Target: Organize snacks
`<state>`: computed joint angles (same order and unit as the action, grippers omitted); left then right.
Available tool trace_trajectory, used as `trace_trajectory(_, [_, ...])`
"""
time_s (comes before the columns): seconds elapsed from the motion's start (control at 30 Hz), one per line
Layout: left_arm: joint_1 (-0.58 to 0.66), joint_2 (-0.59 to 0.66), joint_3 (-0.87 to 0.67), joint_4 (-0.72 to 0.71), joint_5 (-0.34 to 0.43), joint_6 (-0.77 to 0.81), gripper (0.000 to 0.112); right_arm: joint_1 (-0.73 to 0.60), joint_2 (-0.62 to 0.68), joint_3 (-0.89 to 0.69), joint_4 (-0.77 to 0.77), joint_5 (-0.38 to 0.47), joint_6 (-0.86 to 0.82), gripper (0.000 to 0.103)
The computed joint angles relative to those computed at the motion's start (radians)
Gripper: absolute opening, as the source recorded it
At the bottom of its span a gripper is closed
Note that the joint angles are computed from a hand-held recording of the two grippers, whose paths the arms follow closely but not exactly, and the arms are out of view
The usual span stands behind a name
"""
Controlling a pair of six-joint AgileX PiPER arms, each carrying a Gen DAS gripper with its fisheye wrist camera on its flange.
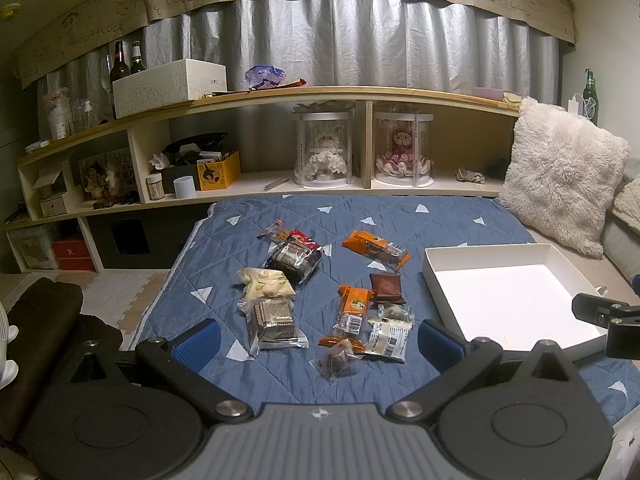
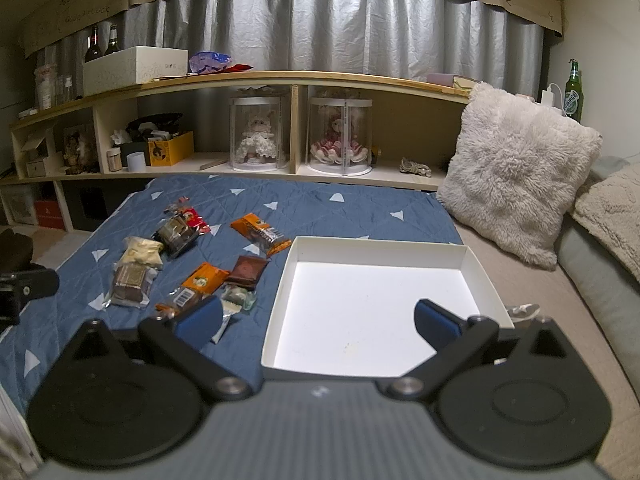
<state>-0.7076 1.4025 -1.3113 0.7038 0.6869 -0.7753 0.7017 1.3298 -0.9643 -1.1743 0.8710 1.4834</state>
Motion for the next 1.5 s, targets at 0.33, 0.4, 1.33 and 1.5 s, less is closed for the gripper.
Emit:
trace_trajectory(0.33, [-0.005, -0.001, 0.002, 0.007, 0.002, -0.010, 0.103, 0.000, 0.000, 0.000, 0.000, 0.001, 0.000, 0.102])
trace_trajectory(0.4, [-0.007, -0.002, 0.003, 0.005, -0.001, -0.011, 0.103, 0.000, 0.000, 0.000, 0.000, 0.001, 0.000, 0.102])
trace_trajectory(1.33, [0.163, 0.444, -0.631, -0.194, 0.219, 0.161, 0.103, -0.205, 0.218, -0.232, 0.089, -0.312, -0.210, 0.103])
trace_trajectory(1.5, [0.194, 0.635, -0.923, -0.266, 0.370, 0.277, 0.103, -0.264, 0.318, -0.327, 0.163, -0.382, -0.337, 0.103])
